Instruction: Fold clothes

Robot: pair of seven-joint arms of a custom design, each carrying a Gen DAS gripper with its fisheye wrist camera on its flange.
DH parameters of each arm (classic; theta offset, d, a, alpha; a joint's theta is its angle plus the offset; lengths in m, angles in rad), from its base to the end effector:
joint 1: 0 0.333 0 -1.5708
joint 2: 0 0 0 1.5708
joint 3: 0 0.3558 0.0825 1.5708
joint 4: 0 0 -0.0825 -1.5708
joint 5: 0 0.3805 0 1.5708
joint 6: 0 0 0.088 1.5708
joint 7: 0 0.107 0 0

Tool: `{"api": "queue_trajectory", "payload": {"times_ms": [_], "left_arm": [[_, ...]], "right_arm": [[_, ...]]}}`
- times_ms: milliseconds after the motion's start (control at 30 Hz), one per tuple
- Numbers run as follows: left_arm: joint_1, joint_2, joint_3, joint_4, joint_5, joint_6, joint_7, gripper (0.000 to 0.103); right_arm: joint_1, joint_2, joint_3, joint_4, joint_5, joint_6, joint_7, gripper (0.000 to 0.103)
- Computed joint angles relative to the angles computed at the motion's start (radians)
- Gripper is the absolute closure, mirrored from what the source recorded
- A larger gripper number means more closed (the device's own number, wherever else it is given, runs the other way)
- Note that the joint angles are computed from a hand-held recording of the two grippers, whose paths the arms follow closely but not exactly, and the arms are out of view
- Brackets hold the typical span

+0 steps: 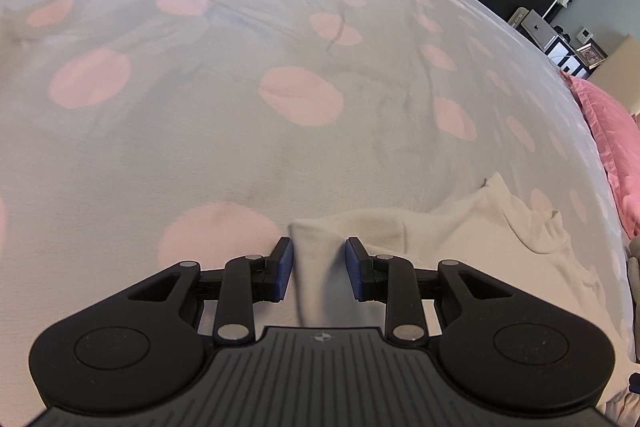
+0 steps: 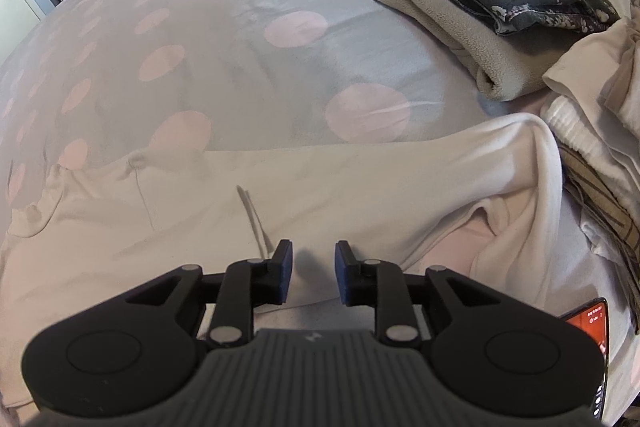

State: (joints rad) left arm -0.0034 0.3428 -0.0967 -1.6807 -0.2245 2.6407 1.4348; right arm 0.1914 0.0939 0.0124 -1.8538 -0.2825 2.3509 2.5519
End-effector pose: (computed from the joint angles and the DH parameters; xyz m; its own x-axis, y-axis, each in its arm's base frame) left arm 0.7066 -0.0554 0.5120 0.1166 -0.9453 0.3048 -0.8133 -0.2670 -0.5170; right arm 0.6108 0.1219 0.5528 -0.5434 -0.8238 -0.1612 -0.7184 0.5558 -0.4184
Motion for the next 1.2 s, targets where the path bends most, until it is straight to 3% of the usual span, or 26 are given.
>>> {"api": "queue_trajectory", "payload": {"times_ms": [33,100,167,233,333,467,700,867,1100,1200], "left_arm": [[-0.013,-0.002,0.008,-0.010,0.022,0.021,-0.008,0.081],[-0.043,-0.016,0.033,-0.044,0.079,0.093,-0.041,0.099],[-0.084,-0.037,0.077,-0.083,0.158,0.185,-0.112,0.099],[-0.132,-0.042,0.134,-0.080,0.269,0.191,-0.203,0.099],[-0.148,-0.026,0.152,-0.049,0.368,0.123,-0.260,0.099],[-0.127,-0.011,0.119,-0.020,0.396,0.069,-0.267,0.097],[-0.138,-0.062,0.119,-0.041,0.486,0.086,-0.342,0.091],[-0.117,-0.113,0.057,-0.070,0.460,0.059,-0.251,0.091],[-0.107,-0.203,-0.003,-0.114,0.381,-0.019,-0.116,0.090],[-0.103,-0.250,-0.018,-0.154,0.345,-0.038,-0.093,0.088]], "right_arm": [[-0.001,0.003,0.001,0.003,0.005,0.000,-0.008,0.077],[-0.001,0.009,0.002,0.008,0.014,-0.002,-0.022,0.077],[-0.001,0.012,0.002,0.012,0.018,-0.004,-0.030,0.077],[0.000,0.014,0.001,0.015,0.014,-0.011,-0.030,0.077],[0.001,0.011,-0.002,0.011,0.000,-0.018,-0.018,0.077],[-0.009,-0.022,-0.008,-0.019,-0.009,0.001,-0.016,0.077],[-0.059,-0.169,-0.024,-0.141,-0.072,0.075,0.057,0.069],[-0.096,-0.257,-0.015,-0.219,-0.133,0.040,0.106,0.069],[-0.110,-0.314,-0.019,-0.310,-0.085,0.020,0.052,0.063],[-0.101,-0.309,-0.037,-0.342,-0.004,0.032,-0.009,0.059]]}}
